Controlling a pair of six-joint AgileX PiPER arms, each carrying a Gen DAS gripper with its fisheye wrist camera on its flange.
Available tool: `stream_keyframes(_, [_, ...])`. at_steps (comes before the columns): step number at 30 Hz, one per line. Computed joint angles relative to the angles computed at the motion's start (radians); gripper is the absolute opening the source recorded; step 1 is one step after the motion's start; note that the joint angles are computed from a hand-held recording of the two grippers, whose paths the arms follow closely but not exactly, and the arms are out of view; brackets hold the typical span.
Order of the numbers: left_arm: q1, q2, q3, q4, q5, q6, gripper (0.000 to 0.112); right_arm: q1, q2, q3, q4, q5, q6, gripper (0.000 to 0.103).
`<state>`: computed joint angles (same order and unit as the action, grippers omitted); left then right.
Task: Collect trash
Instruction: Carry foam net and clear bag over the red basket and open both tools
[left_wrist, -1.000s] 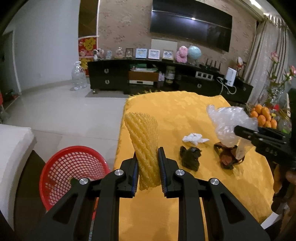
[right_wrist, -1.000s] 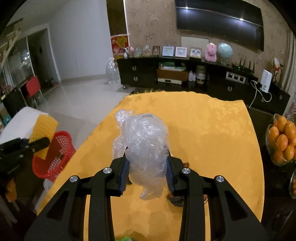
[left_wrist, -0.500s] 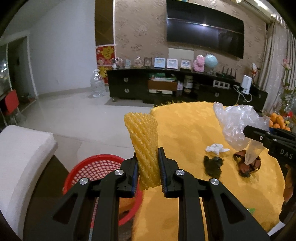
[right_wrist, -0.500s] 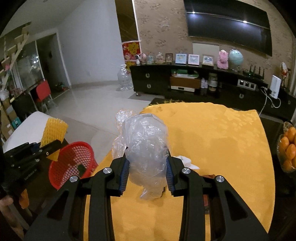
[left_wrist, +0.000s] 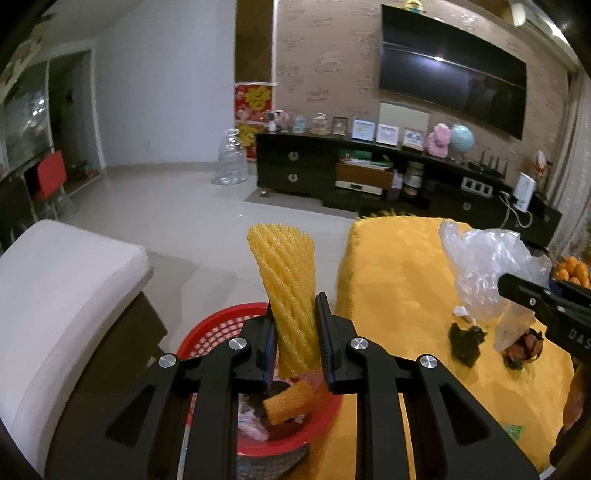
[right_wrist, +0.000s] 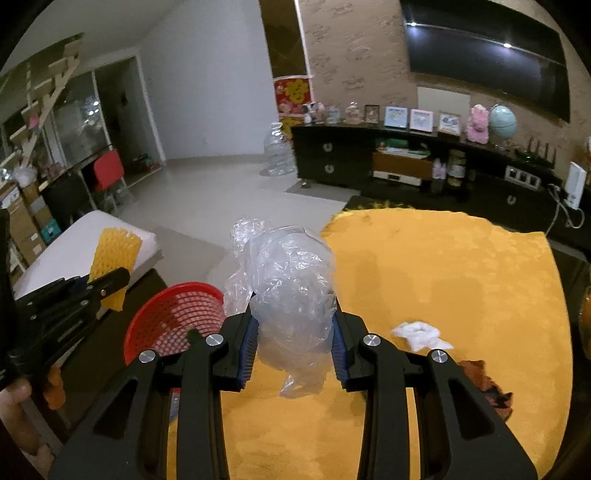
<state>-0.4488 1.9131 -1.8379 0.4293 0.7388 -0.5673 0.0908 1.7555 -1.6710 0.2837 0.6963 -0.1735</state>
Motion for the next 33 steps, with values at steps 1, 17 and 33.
stream_keyframes(1, [0.008,-0.002,0.001,0.000,0.002,-0.002,0.019,0.007,0.009,-0.017,-0.003,0.009,0.001,0.033])
stream_keyframes(17, [0.085,0.019,0.028,0.017,0.036,-0.042,0.019,0.106,0.253,-0.392,0.105,0.183,-0.068,0.033])
stream_keyframes(33, [0.152,0.051,0.063,-0.099,0.014,0.037,0.019,0.177,0.414,-0.554,0.069,0.275,-0.004,0.033])
